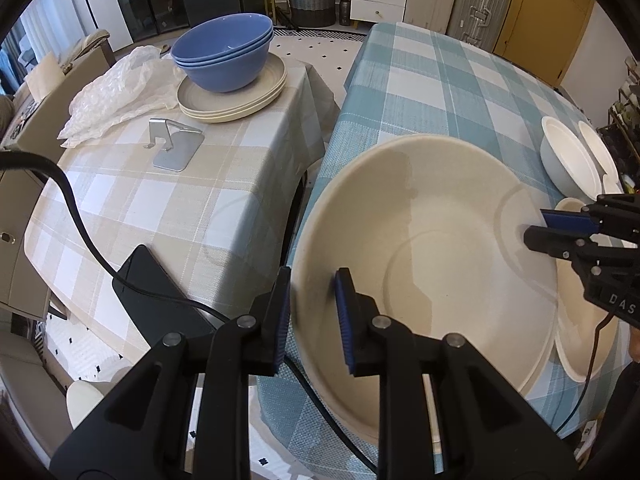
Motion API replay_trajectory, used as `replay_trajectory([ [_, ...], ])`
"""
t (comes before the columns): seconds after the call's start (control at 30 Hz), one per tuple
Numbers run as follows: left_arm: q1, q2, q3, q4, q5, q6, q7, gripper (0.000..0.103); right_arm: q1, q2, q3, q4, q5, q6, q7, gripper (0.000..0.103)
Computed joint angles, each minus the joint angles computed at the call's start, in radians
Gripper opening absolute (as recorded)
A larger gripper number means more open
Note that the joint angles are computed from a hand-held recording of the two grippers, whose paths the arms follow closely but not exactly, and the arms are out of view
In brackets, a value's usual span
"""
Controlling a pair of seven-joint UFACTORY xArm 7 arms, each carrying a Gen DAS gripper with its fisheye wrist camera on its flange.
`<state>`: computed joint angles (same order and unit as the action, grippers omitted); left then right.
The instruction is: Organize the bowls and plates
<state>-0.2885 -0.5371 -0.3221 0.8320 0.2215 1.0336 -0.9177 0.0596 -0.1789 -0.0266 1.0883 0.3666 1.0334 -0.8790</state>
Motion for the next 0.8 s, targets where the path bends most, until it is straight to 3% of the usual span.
replay_trajectory([
  [0.2, 0.001, 0.006, -0.006, 0.012, 0.012, 0.019, -0.004, 0.025, -0.003, 0.000, -0.001, 0.003, -0.002, 0.001, 0.004, 0.017],
  [0.33, 0.005, -0.002, -0.005, 0.011, 0.018, 0.028, -0.016, 0.042, -0.008, 0.009, -0.005, 0.015, 0.007, 0.011, 0.013, 0.019],
  [0.6, 0.011, -0.012, -0.001, 0.007, 0.014, 0.023, -0.021, 0.055, -0.023, 0.017, -0.012, 0.036, 0.025, 0.025, 0.010, 0.025],
  [0.8, 0.014, -0.019, -0.010, 0.009, 0.026, 0.023, -0.031, 0.072, -0.035, 0.018, -0.025, 0.055, 0.052, 0.040, 0.007, 0.033],
])
